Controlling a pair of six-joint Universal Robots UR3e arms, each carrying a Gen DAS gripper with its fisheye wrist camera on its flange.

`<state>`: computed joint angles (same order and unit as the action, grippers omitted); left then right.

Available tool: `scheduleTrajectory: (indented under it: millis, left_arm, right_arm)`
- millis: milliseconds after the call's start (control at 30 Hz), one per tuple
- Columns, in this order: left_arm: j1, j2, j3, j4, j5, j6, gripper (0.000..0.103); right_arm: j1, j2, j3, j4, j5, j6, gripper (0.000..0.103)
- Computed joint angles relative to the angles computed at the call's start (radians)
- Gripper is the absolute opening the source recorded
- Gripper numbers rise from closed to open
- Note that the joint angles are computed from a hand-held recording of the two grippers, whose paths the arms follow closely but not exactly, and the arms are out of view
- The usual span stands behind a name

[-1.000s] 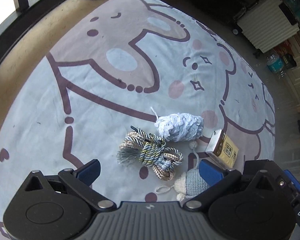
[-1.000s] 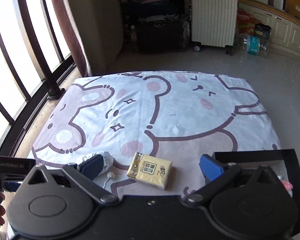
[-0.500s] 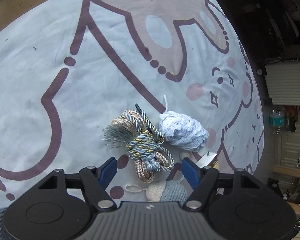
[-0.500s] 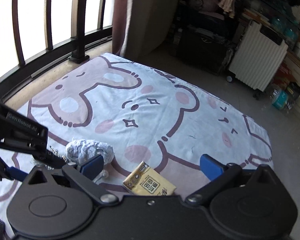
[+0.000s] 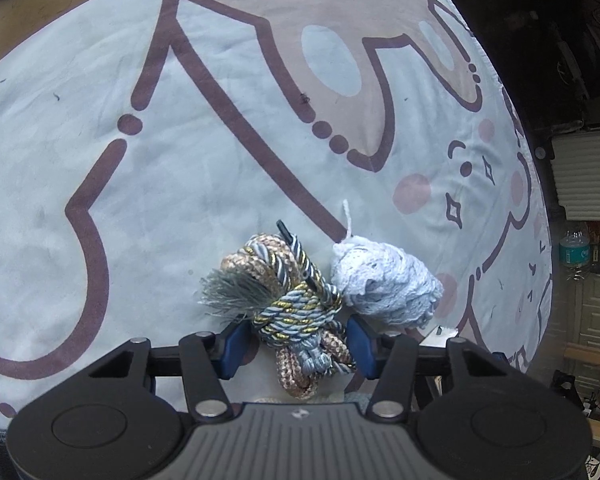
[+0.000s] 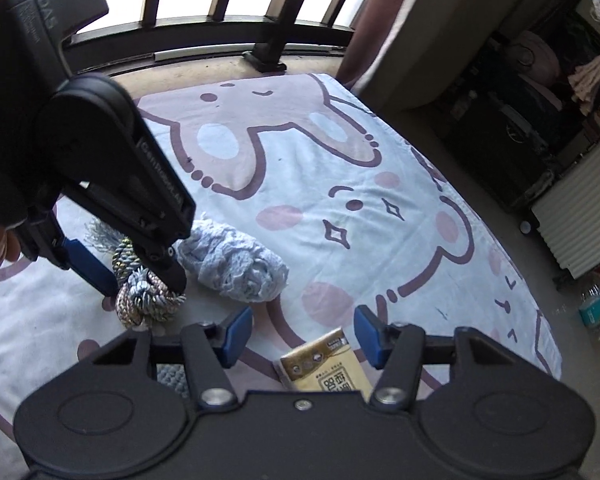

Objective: Organize objects
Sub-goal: 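Grasp the twisted rope with the left gripper while the right gripper grasps the white lace scrunchie, then lift the rope with the left gripper while the right gripper lifts the scrunchie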

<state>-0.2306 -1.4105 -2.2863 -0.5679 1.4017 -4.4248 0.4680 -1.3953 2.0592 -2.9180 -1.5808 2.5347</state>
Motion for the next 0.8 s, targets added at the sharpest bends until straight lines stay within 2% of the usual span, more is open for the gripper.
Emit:
scheduleTrajectory:
  millis: [233,433,567,600,633,800]
  left_arm:
    - [-0.001,-0.022,0.033,-0.027,0.020,0.059,0.053]
    - [0.005,-0.028,0.077,-0.101,0.026,0.180,0.049]
    - [-0.014,-0.036,0.137,-0.189,0.086,0.296,0.048]
    - [-0.016,-0.037,0.151,-0.213,0.105,0.332,0.048]
    - [-0.016,-0.036,0.161,-0.232,0.118,0.366,0.048]
    - [0.031,-0.006,0.175,-0.320,0.139,0.607,0.048]
  right_arm:
    - [0.054,0.096,0.005,-0.114,-0.038,-0.186,0.057]
    - [0.088,0.192,-0.046,-0.193,-0.041,-0.360,0.056]
    - [0.109,0.232,-0.119,-0.122,-0.035,-0.436,0.054]
    - [0.112,0.239,-0.127,-0.113,-0.029,-0.454,0.050]
    - [0.113,0.240,-0.138,-0.089,-0.018,-0.454,0.045]
    - [0.099,0.217,-0.159,-0.009,-0.003,-0.368,0.039]
